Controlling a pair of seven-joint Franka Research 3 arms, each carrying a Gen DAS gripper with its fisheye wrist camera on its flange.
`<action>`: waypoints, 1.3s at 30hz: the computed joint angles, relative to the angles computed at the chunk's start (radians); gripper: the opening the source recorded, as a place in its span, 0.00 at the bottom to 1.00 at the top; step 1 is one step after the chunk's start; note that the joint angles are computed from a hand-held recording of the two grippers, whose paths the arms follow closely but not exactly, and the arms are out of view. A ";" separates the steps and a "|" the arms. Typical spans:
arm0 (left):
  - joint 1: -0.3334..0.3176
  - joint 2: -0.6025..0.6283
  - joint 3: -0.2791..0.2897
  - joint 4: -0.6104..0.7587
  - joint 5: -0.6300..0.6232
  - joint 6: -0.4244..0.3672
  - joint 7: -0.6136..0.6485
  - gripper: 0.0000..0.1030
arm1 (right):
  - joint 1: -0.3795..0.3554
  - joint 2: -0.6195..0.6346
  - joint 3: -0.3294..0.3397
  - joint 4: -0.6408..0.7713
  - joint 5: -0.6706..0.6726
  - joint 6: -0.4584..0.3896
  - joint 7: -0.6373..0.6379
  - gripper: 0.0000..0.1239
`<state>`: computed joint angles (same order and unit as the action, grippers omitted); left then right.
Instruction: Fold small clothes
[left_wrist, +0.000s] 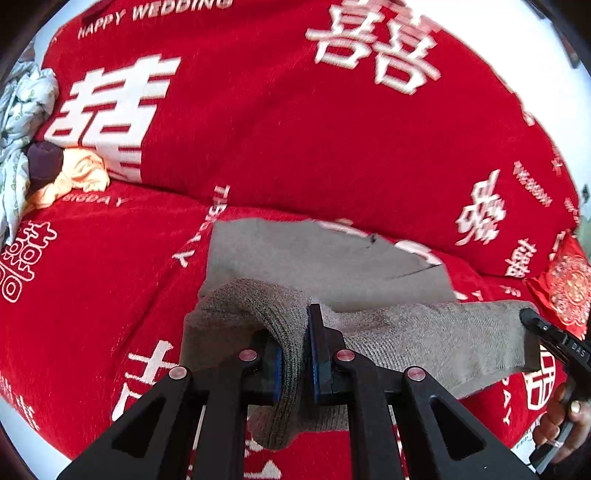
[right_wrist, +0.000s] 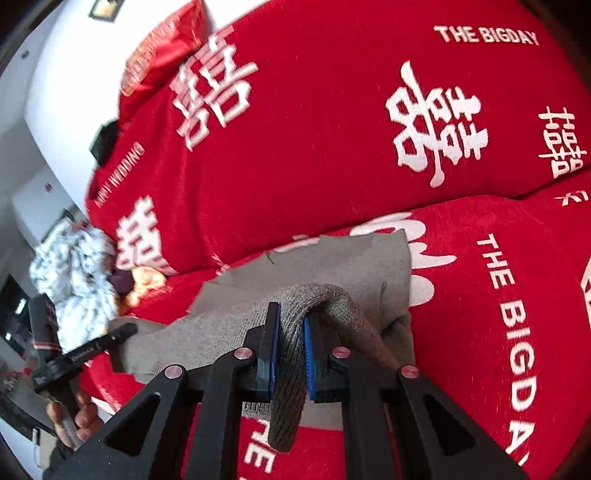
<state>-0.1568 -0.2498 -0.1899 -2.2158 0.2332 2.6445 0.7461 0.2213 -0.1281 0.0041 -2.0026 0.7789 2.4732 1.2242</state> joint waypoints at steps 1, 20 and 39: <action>-0.005 0.031 0.009 0.030 -0.022 -0.023 0.019 0.12 | -0.002 0.018 0.003 0.019 -0.022 -0.009 0.021 0.10; 0.028 0.467 0.019 0.502 -0.118 -0.239 0.124 0.12 | -0.058 0.423 0.043 0.421 -0.192 -0.132 0.274 0.10; 0.098 0.541 -0.019 0.509 -0.309 -0.205 0.242 0.88 | -0.104 0.447 0.077 0.387 -0.141 -0.018 0.188 0.62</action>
